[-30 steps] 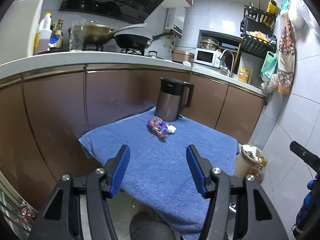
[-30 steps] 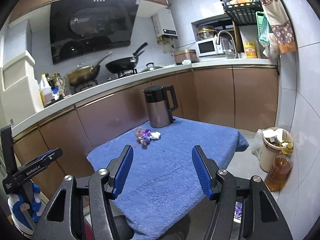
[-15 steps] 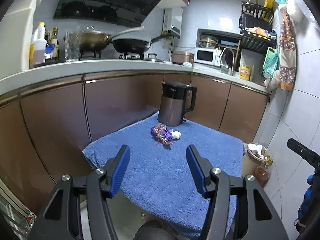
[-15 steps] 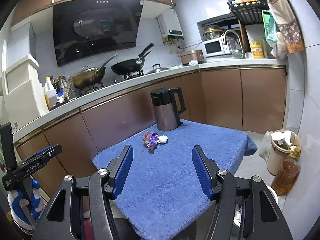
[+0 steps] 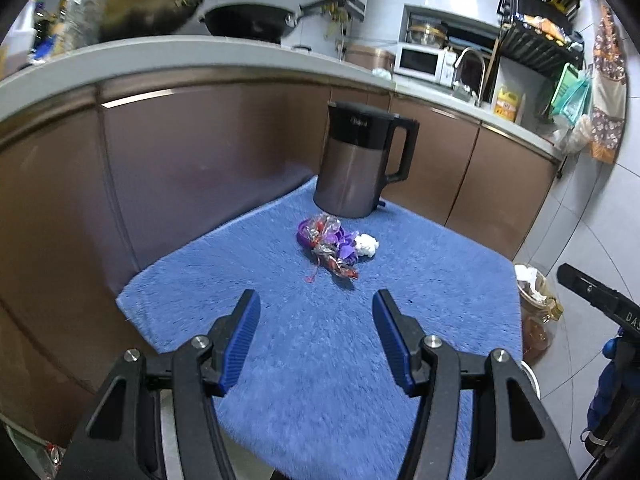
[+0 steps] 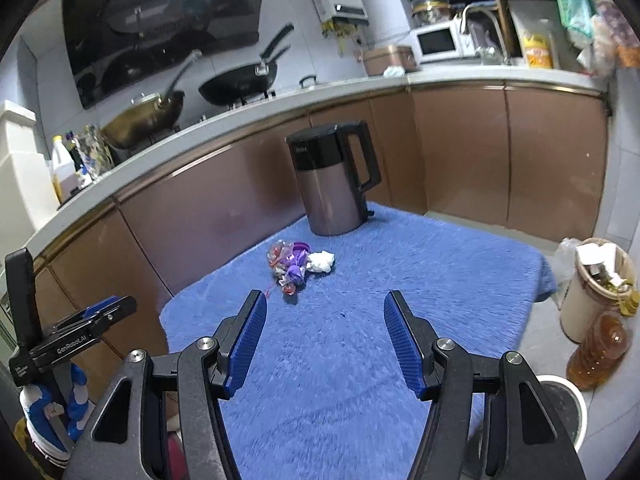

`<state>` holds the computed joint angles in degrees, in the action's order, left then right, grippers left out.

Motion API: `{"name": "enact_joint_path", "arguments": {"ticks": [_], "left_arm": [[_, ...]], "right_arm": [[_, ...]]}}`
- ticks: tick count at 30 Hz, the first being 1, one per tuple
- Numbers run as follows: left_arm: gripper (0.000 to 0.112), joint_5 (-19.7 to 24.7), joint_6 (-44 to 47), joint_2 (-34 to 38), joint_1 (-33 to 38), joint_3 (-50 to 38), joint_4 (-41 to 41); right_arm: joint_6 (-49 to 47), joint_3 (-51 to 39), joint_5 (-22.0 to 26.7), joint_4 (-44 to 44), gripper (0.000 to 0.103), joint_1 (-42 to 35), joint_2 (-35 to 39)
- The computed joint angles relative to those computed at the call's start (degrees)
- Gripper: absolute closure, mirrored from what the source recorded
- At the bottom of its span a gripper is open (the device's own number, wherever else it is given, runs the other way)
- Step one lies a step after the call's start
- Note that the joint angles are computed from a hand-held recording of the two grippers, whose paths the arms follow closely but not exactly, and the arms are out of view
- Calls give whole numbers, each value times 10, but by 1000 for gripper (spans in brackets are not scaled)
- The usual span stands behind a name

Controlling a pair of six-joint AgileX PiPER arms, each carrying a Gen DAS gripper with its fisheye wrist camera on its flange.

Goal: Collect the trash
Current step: 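Move both tools back over the table toward the remaining wrappers, then grasp the purple candy wrapper with the right tool while the left tool grasps the clear red-tied wrapper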

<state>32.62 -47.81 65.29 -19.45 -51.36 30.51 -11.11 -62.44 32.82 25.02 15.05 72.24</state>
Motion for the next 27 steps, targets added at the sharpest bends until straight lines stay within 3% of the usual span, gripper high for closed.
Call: {"name": "enact_joint_path", "arguments": {"ticks": [5, 8, 11, 18, 27], "left_arm": [[56, -73, 168, 126, 83, -63, -140], [56, -94, 272, 208, 122, -116, -239], [56, -106, 340, 287, 147, -172, -305], [56, -77, 450, 454, 182, -330, -451], [57, -11, 480, 591, 209, -480, -536]], "right_arm": [[-68, -78, -2, 74, 42, 6, 139], [-92, -139, 7, 106, 42, 9, 221], [-72, -205, 11, 83, 43, 20, 297], [-65, -381, 65, 103, 43, 27, 472], [16, -655, 181, 102, 43, 41, 675]]}}
